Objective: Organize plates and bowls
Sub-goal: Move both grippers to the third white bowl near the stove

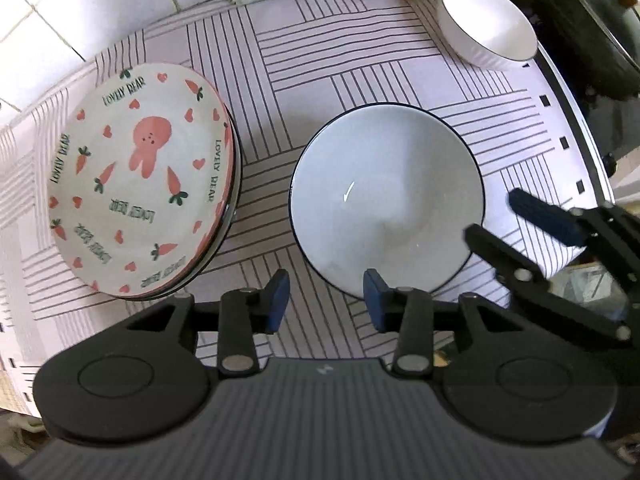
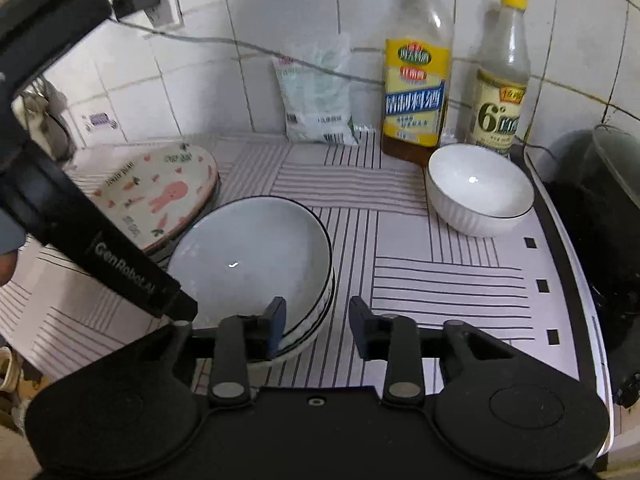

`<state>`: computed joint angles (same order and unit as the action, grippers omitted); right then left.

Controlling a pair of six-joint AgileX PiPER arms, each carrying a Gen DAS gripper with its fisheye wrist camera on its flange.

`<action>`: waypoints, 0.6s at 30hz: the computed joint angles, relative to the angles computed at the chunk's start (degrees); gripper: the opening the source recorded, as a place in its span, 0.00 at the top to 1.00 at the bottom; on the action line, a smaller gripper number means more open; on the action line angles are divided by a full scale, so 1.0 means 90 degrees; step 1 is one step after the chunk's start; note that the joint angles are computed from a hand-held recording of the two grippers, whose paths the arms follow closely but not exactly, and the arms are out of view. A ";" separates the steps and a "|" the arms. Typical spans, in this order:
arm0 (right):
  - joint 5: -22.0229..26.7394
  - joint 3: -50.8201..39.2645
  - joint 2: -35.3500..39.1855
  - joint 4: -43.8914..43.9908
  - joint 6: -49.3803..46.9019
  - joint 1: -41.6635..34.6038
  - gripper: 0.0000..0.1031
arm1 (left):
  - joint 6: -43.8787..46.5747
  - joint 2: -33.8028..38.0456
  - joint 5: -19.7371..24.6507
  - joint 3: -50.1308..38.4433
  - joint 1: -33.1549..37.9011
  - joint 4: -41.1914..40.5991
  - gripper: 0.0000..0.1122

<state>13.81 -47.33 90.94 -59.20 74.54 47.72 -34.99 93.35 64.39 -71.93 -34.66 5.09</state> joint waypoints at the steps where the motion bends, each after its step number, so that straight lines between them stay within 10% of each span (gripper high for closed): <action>1: -0.0070 0.0153 -0.0179 -0.0119 0.0100 -0.0012 0.59 | -0.0064 -0.0036 0.0092 -0.0042 -0.0082 0.0100 0.64; 18: 0.0678 0.1325 -0.1533 -0.3437 0.3345 -0.0167 0.30 | 0.0327 -0.0106 0.0332 -0.1217 -0.0325 0.0588 0.53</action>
<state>19.90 -35.40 77.14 -90.13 104.65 46.22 -32.05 92.39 67.38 -82.88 -37.59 10.39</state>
